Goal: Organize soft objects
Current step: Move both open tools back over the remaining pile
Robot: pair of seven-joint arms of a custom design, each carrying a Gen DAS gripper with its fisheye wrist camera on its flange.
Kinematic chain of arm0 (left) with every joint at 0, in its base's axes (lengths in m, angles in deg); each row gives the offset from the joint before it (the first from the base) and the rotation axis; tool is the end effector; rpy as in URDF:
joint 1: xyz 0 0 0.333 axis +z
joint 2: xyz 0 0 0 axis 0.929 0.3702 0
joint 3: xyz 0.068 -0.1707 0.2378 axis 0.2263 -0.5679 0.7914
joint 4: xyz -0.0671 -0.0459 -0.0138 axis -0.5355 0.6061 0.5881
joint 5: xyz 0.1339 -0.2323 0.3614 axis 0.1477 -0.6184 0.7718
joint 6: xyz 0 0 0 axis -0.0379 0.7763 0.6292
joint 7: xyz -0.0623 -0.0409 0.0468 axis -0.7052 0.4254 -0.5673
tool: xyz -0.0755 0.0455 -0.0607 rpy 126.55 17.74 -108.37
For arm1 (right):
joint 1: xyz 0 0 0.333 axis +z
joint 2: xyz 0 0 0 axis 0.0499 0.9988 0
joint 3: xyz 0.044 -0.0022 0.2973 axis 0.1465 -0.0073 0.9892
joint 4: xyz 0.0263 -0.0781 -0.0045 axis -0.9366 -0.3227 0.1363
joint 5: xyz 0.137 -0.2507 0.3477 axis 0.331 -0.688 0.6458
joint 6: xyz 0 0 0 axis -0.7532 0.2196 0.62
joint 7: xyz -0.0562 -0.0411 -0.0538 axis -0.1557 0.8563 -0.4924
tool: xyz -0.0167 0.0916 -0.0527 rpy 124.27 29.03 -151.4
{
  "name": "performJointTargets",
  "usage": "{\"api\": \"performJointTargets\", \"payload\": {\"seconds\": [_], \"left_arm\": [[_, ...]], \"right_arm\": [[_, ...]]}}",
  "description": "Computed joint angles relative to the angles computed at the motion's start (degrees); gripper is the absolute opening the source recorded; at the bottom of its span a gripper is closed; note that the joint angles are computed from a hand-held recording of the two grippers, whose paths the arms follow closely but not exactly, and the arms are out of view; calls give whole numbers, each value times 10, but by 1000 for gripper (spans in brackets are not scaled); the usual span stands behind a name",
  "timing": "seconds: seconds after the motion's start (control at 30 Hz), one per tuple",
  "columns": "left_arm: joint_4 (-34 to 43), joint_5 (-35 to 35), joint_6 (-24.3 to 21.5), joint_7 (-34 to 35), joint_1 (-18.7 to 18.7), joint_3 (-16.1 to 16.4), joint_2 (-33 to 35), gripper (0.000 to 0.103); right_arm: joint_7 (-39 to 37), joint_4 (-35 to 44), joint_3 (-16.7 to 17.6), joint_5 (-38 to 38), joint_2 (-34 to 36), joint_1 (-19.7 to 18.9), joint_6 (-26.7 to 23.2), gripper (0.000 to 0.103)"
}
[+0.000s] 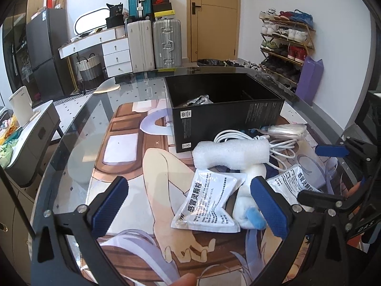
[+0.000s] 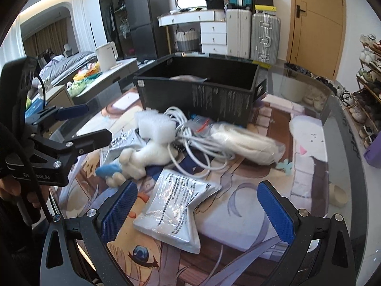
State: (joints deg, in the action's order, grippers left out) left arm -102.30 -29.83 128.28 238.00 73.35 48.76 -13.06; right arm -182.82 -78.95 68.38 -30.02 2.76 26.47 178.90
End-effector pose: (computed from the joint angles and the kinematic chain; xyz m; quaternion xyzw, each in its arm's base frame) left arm 0.6746 -0.1788 0.2875 -0.3421 0.8474 -0.3787 0.1464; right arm 0.5329 0.2874 0.2655 -0.6198 0.6995 -0.2464 0.2565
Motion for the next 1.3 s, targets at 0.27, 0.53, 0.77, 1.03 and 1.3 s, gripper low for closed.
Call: {"api": "performJointTargets", "payload": {"seconds": [0.27,0.53,0.77,1.03,1.3], "left_arm": [[-5,9,-2,3,-2,2,-3,103],[-5,22,-7,-2,-5,5,-3,103],[4,80,2,-58,-16,17,10,103],[11,177,9,-143,-19,22,28,103],[14,275,28,-233,-24,29,45,103]], "right_arm": [[-61,16,-7,74,31,9,5,102],[-88,27,-17,102,45,25,3,102],[-114,39,-21,121,54,40,-27,102],[-125,30,-22,133,48,41,-25,102],[-133,15,-20,144,36,35,-27,102]]}}
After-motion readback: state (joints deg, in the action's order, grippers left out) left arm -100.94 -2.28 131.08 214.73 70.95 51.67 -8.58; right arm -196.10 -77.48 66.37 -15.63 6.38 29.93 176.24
